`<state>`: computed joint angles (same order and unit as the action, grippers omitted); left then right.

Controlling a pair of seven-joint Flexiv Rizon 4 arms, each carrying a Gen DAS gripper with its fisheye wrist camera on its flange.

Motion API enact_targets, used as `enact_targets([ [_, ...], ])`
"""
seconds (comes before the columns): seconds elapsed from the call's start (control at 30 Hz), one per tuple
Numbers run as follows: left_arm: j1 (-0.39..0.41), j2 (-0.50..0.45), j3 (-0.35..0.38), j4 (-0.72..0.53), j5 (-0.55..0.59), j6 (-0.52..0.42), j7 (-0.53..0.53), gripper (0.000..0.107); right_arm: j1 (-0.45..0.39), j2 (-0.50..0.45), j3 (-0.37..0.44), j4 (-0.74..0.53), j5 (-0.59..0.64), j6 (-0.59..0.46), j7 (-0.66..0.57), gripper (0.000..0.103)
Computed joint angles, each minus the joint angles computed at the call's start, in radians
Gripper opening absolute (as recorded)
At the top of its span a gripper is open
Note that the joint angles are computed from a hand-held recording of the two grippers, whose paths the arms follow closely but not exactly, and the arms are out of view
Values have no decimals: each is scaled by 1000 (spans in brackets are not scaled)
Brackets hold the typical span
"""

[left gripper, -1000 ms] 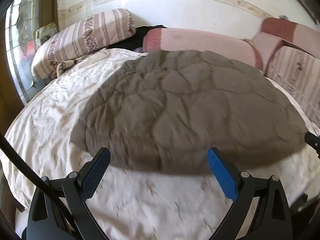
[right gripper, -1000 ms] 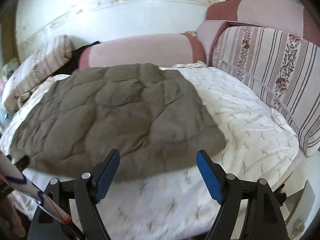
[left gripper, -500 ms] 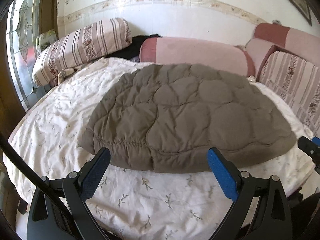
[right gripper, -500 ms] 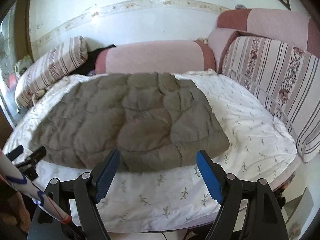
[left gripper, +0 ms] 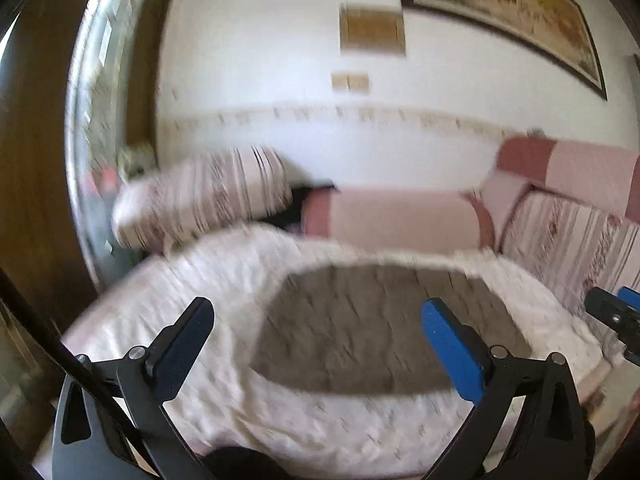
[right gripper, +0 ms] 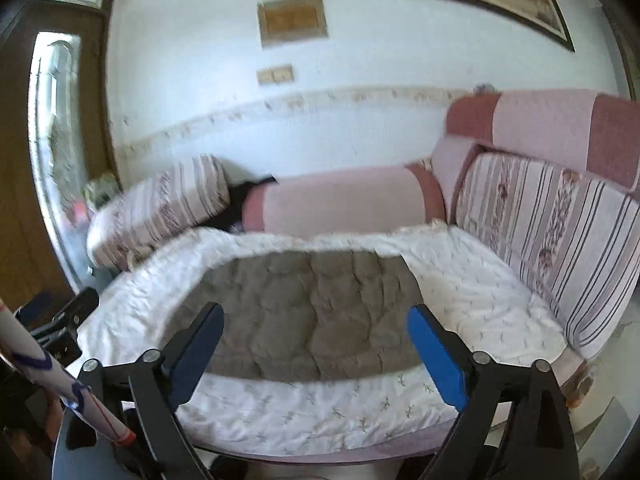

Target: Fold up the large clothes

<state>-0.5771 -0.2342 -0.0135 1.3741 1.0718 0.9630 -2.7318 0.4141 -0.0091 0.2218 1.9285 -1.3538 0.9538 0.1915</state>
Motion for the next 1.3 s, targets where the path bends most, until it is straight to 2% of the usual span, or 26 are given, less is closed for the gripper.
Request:
enact_targets([
  [0.13, -2, 78, -15, 41, 2, -46, -2, 103, 30, 37, 39, -7, -26, -62, -20, 103],
  [0.27, 55, 119, -46, 112, -71, 15, 29, 103, 53, 34, 56, -8, -28, -100, -20, 103],
  [0.33, 63, 122, -65, 117, -91, -43, 42, 103, 61, 22, 55, -8, -70, -102, 23, 103],
  [0.37, 67, 119, -70, 117, -82, -42, 38, 103, 70, 12, 56, -14, -91, -131, 30, 103],
  [0.4, 63, 116, -75, 114, -50, -49, 14, 103, 81, -4, 57, -25, -96, -161, 23, 103],
  [0.5, 44, 110, -80, 111, 44, -105, -115, 103, 97, -37, 36, -44, -124, -156, 46, 103],
  [0.63, 60, 93, -81, 111, 47, -82, -170, 103, 111, -87, 10, -76, -117, -118, 5, 103],
  [0.8, 66, 16, -71, 48, -38, -117, -32, 103, 116, -133, -25, -105, -78, -79, -26, 103],
  [1.07, 58, -121, -25, -40, -211, -89, 152, 103, 128, -195, -64, -140, 9, -69, -101, 103],
  [1.3, 30, -181, 38, -67, -291, -53, 236, 103, 138, -233, -85, -167, 55, -75, -118, 103],
])
